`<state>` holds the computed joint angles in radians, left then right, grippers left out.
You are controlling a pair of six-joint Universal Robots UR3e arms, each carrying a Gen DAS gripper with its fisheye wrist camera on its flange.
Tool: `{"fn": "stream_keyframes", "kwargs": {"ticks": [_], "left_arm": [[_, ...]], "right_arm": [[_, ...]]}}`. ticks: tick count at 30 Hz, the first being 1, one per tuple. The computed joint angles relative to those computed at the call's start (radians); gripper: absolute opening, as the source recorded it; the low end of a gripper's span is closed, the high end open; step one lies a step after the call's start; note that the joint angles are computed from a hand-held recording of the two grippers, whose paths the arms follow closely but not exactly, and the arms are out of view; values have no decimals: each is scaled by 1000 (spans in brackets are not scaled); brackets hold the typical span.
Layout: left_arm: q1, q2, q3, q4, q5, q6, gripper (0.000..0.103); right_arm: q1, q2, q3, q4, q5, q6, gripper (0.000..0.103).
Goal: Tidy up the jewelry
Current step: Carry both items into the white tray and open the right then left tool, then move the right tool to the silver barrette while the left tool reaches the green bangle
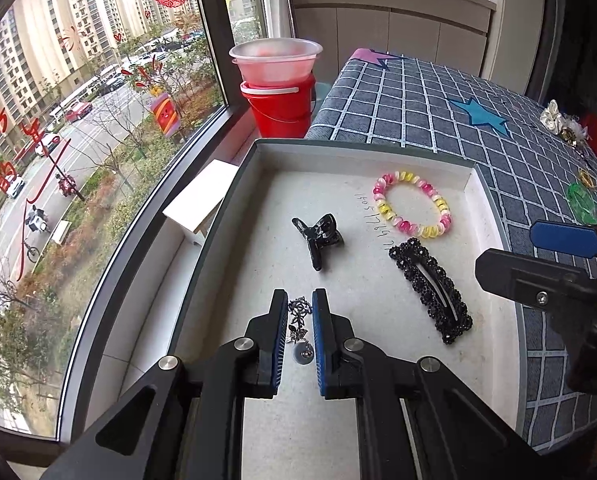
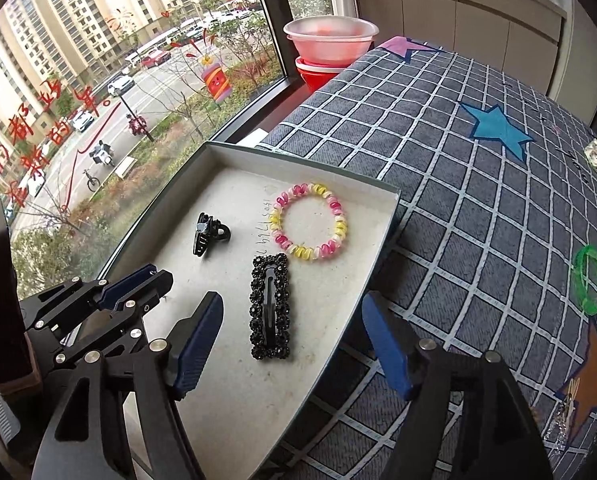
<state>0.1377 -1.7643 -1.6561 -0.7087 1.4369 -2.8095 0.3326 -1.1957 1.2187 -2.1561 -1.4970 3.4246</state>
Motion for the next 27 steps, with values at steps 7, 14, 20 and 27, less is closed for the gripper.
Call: {"fn": "stream_keyframes", "kwargs": {"ticks": [7,14,20,27], "left_arm": [[4,4,18,-34,-22,-2,20],[-6,48,-41,53,-3,-23,103],[-25,54,-28,47,6,-27,103],[-60,84,-24,34,7,-24,103]], "right_arm": [[-1,-53,41,-27,-36,14,81],[3,-93,86,-64,-72,18,84],[-17,-160,174,-125,-69,37,86],[-35,-274,325,-260,-98,69,103]]}}
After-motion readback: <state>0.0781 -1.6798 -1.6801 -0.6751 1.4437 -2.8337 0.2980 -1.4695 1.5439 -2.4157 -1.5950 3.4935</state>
